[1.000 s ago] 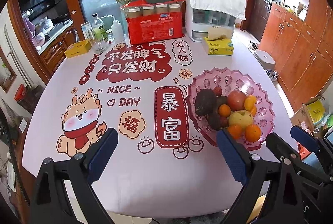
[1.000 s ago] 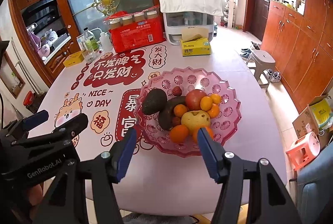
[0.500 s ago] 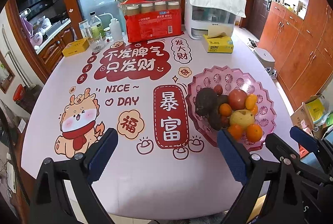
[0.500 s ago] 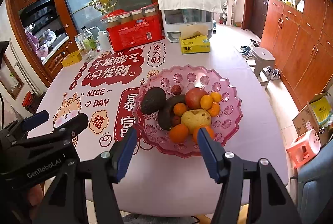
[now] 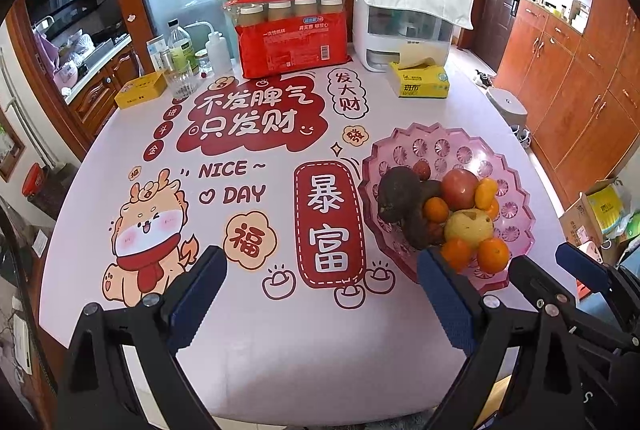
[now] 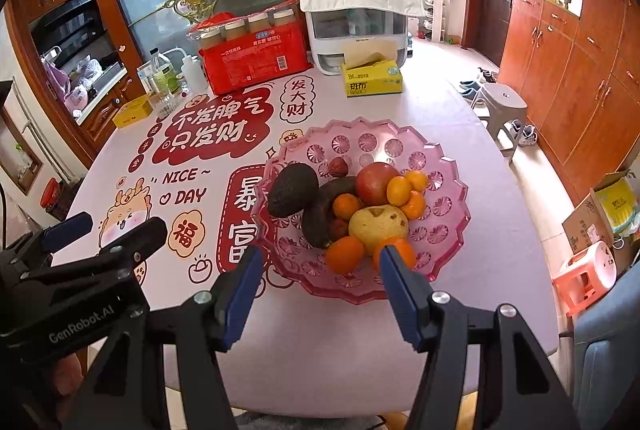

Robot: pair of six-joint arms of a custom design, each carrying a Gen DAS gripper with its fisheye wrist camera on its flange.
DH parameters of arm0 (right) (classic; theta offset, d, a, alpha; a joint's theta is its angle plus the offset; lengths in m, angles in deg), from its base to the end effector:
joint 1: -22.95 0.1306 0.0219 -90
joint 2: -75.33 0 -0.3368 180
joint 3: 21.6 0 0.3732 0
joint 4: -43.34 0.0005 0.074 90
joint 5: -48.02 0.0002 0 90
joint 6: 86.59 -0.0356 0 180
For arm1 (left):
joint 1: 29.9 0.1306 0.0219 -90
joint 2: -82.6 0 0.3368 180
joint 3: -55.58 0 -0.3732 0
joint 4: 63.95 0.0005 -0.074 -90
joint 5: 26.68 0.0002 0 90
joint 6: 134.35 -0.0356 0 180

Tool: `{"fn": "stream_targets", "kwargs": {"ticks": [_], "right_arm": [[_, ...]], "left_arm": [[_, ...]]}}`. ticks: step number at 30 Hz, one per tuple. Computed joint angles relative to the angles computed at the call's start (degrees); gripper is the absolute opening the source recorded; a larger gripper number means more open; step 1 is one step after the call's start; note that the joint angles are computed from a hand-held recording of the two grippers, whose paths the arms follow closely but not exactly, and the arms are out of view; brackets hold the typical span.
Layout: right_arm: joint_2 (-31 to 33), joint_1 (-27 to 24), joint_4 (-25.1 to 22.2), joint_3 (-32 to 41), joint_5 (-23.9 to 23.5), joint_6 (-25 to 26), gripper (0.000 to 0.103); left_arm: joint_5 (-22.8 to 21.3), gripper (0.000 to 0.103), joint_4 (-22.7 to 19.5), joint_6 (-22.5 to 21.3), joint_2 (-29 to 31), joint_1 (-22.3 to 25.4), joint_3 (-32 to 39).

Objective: Organize fruits

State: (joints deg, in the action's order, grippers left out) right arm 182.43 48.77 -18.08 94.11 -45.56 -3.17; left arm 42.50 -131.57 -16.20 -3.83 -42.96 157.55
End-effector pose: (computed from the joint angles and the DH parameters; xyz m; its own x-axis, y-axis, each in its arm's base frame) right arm 0.4997 0.2437 0.4210 -0.7661 -0.2436 -0.5948 -0.3834 0.9159 0.1187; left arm 0.4575 -0.0936 0.4290 -0.7540 -0.2778 -0.5953 -0.3648 0.9307 0.0278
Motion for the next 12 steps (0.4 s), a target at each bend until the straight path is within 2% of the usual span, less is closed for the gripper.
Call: {"fn": "stream_targets", "kwargs": {"ticks": [12], "right_arm": [[2.4,0.8,-0.9,2.1,0.4,-0.5,0.061]], "left_arm": [[1.1,0.095,0.5,-0.2,0.3,1.0,-0.7]]}}
